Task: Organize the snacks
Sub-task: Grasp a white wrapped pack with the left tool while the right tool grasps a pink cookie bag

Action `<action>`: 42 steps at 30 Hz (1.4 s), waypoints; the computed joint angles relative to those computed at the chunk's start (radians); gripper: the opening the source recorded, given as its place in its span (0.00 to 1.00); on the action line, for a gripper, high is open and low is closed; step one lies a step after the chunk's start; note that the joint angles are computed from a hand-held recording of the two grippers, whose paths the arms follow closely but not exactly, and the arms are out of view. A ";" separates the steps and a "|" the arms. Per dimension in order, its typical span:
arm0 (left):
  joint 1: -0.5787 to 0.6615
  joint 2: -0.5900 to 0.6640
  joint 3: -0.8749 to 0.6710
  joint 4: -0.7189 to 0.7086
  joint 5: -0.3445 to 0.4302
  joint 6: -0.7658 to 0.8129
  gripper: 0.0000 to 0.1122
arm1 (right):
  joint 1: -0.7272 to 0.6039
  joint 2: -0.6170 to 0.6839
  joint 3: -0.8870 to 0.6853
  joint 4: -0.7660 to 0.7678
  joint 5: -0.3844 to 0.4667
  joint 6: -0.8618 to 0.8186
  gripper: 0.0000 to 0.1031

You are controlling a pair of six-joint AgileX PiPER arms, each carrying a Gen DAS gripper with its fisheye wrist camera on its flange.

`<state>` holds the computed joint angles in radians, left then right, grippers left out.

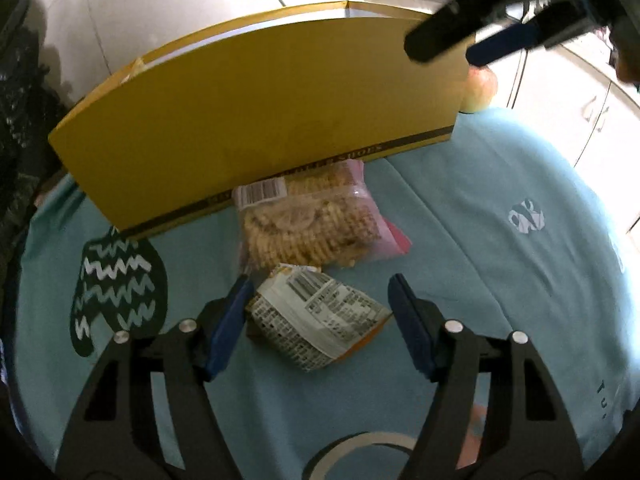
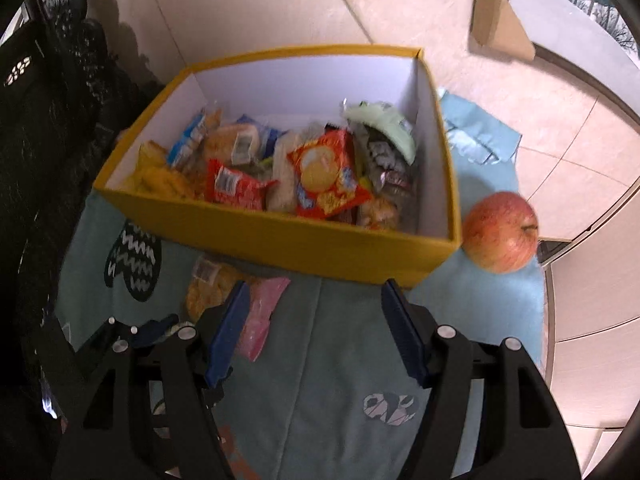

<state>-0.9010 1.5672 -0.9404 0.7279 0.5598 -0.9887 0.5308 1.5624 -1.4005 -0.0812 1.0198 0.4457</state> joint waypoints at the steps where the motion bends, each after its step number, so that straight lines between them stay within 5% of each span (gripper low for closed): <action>1: 0.007 -0.003 0.003 -0.012 -0.007 0.013 0.67 | 0.007 0.006 0.002 0.001 -0.001 -0.001 0.66; 7: 0.102 -0.094 0.161 -0.122 -0.196 0.032 0.73 | 0.085 0.104 -0.029 -0.001 0.000 0.033 0.66; 13: 0.138 -0.172 0.238 -0.176 -0.285 0.090 0.61 | 0.130 0.217 -0.092 0.013 0.010 0.098 0.66; 18: 0.081 -0.136 0.191 -0.016 -0.232 -0.017 0.68 | 0.126 0.315 -0.173 0.054 0.040 0.160 0.69; 21: 0.064 -0.055 0.115 -0.058 -0.159 0.021 0.69 | 0.131 0.362 -0.224 0.061 0.039 0.194 0.73; 30: 0.071 -0.075 0.129 -0.101 -0.158 0.069 0.68 | 0.164 0.454 -0.324 0.075 0.050 0.172 0.87; 35: 0.037 -0.043 0.106 -0.054 -0.144 0.011 0.68 | 0.166 0.457 -0.375 0.034 0.126 0.094 0.66; 42: 0.082 -0.068 0.120 -0.133 -0.182 0.084 0.69 | 0.073 0.271 -0.108 0.002 0.097 0.152 0.65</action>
